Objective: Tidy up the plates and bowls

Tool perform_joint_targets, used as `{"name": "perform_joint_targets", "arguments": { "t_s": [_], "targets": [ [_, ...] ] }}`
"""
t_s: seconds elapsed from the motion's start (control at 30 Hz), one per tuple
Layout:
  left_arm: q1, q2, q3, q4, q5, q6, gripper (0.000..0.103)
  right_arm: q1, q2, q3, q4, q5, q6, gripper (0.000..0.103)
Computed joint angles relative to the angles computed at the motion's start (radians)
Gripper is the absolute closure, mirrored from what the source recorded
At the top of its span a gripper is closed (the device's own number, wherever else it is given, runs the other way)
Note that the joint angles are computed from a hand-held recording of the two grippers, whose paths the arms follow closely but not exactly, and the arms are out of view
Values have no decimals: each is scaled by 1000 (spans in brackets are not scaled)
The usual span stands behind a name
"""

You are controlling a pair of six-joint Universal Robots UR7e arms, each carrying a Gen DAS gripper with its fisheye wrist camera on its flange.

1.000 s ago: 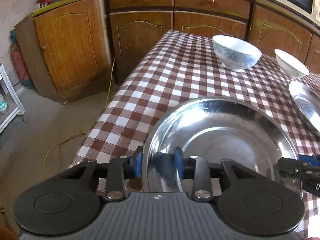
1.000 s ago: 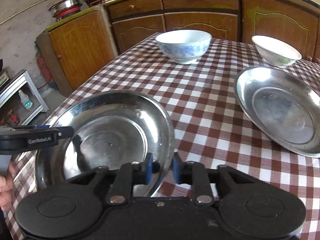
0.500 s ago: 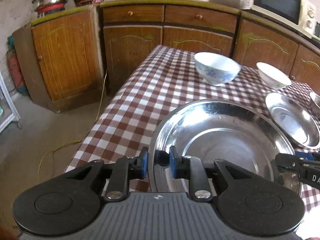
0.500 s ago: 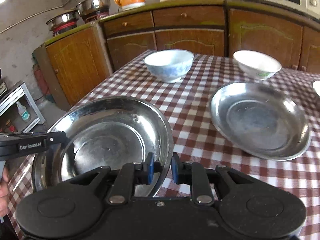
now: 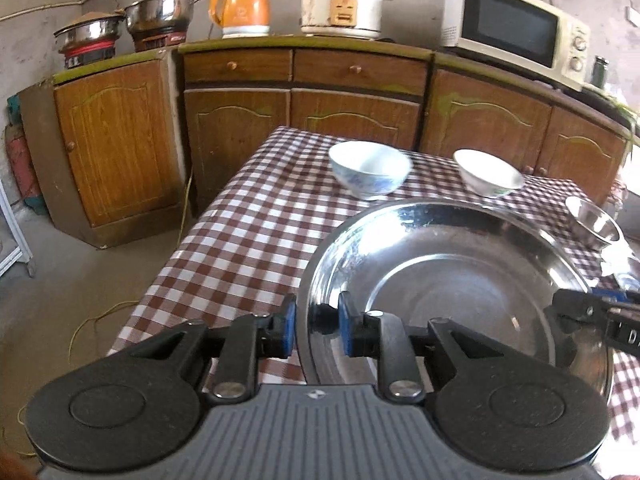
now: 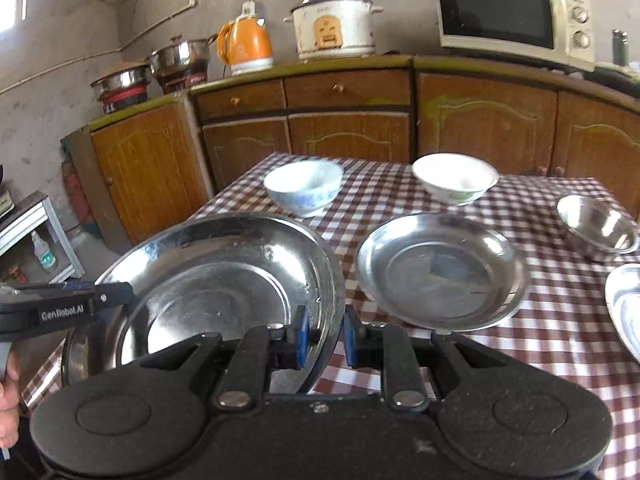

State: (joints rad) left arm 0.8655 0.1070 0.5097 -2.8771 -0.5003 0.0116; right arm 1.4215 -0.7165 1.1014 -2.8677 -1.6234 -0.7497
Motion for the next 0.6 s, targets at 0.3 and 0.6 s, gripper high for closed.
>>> {"name": "perform_joint_targets", "arguments": {
  "t_s": [0.3,0.6],
  "targets": [
    [-39,35,-34,6,-25,12,80,-35,-113,131,-87,26,7,79],
    [-64,77,-82,45,-67,18,80,-72,-183,195,-138,34,28,79]
  ]
}}
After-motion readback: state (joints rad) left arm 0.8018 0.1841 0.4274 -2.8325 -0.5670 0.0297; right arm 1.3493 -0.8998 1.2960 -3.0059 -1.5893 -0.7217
